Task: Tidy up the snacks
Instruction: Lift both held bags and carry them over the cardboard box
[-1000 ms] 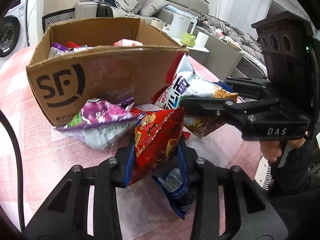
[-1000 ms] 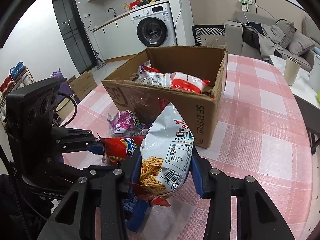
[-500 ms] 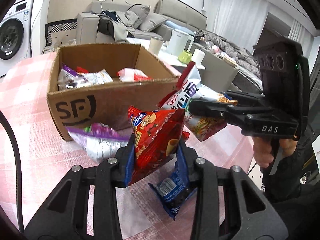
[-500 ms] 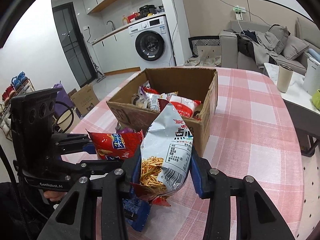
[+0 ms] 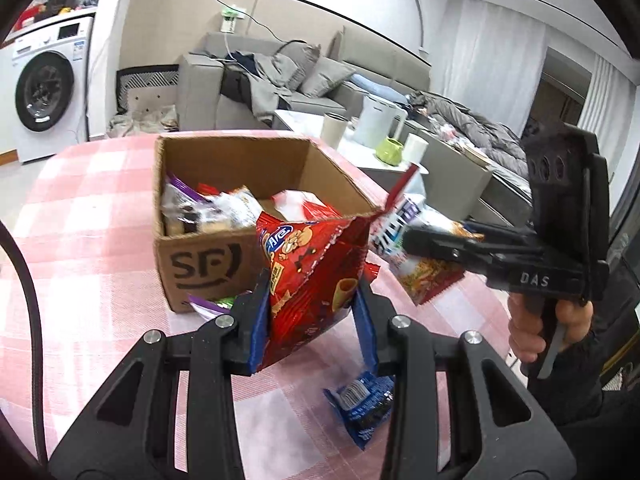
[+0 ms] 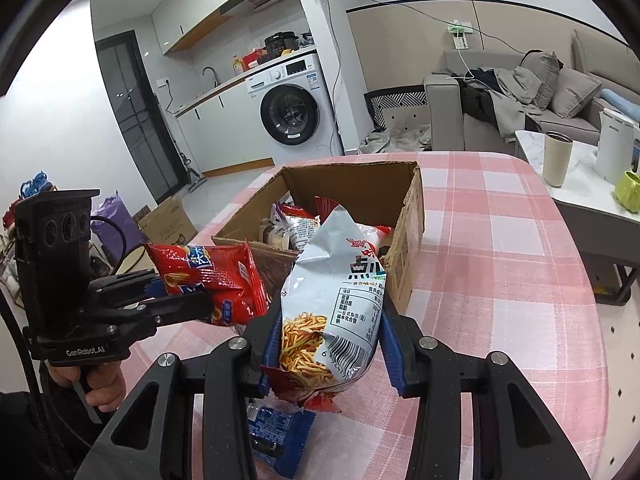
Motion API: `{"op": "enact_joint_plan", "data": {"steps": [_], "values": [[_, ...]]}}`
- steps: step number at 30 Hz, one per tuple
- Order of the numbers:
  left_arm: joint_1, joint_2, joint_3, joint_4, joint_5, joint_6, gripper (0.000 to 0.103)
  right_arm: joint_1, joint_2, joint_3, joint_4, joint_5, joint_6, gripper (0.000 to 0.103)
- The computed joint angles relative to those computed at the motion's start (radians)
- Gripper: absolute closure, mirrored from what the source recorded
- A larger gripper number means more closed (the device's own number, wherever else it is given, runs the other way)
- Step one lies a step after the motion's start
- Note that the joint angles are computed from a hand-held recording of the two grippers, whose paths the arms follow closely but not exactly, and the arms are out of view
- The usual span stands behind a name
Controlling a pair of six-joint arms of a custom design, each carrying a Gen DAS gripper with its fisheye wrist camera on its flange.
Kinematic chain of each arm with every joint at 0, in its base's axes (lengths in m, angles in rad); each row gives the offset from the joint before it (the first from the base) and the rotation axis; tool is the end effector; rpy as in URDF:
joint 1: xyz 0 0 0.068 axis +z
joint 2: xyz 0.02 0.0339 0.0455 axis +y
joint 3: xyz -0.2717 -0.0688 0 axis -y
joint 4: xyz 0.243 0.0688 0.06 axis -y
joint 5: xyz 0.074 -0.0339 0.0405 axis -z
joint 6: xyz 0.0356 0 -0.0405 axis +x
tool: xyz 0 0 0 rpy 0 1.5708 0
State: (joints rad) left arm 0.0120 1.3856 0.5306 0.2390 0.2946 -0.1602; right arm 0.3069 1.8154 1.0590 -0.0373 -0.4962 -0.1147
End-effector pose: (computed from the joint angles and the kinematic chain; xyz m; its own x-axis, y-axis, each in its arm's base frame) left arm 0.2630 -0.0072 0.1741 -0.6063 -0.1599 -0.7790 0.1304 0.9463 -0.2958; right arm 0.3548 0.1302 0.1789 -0.6083 -0.2984 -0.7354 -0.6579 0.7080 0.2569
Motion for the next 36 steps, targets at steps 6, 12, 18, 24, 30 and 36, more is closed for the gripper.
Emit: {"op": "enact_joint_plan", "data": {"steps": [6,12,18,24,30,36], "values": [[0.069,-0.051,0.004,-0.039,0.019,0.004,0.069,0.022,-0.002,0.003,0.033,0.011,0.045,0.060],[0.131,-0.032,0.048,-0.064,0.039,0.015,0.069,0.061,0.010,0.024,0.068,0.057,0.093,0.060],[0.142,0.010,0.115,-0.076,0.024,0.001,0.069,0.084,0.032,0.058,0.082,0.077,0.127,0.061],[0.157,0.078,0.194,-0.088,0.005,-0.015,0.069,0.107,0.054,0.109,0.088,0.095,0.177,0.061],[0.169,0.149,0.258,-0.089,-0.009,-0.025,0.069,0.132,0.095,0.181,0.080,0.109,0.208,0.062],[0.168,0.251,0.344,-0.085,-0.027,-0.032,0.069,0.143,0.131,0.244,0.066,0.115,0.234,0.062]]}}
